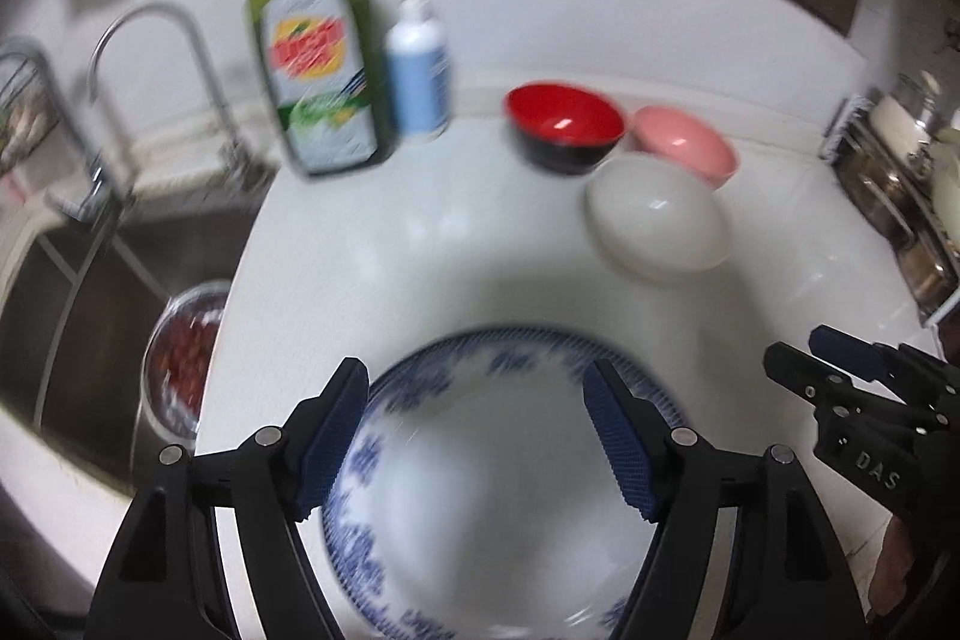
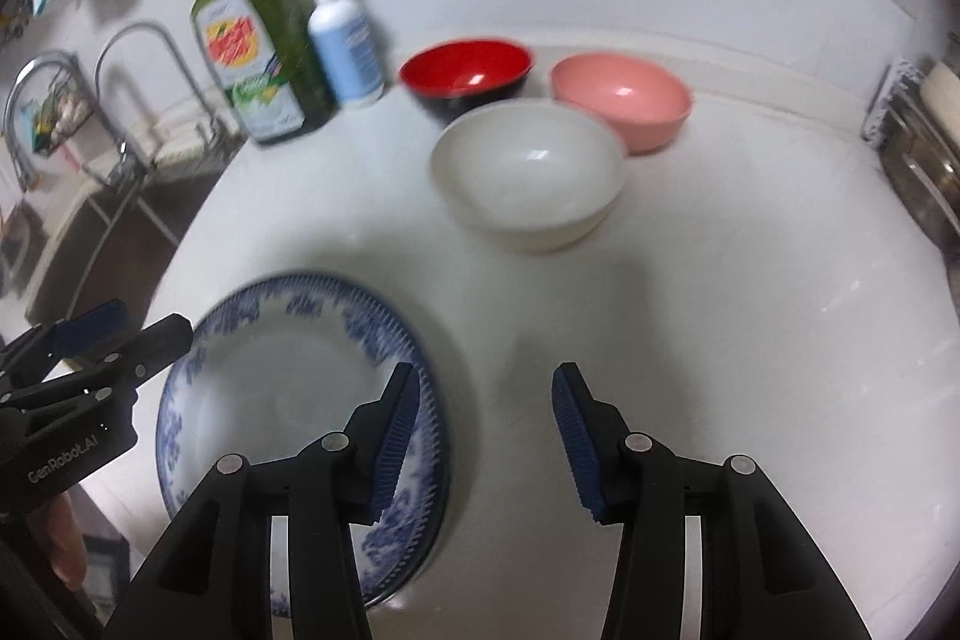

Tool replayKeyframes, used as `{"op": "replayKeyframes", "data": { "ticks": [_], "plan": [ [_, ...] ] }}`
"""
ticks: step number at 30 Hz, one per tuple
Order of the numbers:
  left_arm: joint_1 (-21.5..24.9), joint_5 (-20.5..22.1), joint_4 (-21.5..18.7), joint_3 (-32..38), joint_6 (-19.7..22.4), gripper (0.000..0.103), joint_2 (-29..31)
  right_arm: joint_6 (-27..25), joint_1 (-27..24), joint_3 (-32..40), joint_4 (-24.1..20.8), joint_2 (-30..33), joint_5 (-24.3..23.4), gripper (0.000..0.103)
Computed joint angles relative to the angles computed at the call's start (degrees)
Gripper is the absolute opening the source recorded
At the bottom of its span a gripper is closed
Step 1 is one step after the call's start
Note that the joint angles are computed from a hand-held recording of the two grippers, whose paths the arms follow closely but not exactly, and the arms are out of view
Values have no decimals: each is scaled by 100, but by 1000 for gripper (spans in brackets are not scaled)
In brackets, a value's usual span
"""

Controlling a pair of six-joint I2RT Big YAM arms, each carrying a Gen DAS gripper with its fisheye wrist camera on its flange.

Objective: Organize plates and bowls
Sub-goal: 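Lower the blue-patterned plate onto the green plate and open both grippers, then move both grippers to the rim of the white bowl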

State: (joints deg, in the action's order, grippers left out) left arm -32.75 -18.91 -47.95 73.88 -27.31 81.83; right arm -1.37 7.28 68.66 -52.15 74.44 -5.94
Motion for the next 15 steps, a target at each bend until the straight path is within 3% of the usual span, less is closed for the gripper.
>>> {"op": "replayKeyframes", "data": {
  "ticks": [10, 15],
  "plan": [
    [-22, 162, -50, 1302, 710, 74, 806, -141, -525, 735, 18, 303, 30, 47],
    [27, 317, -333, 2044, 814, 71, 1338, -232, -696, 1214, -27, 664, -17, 47]
  ]
}}
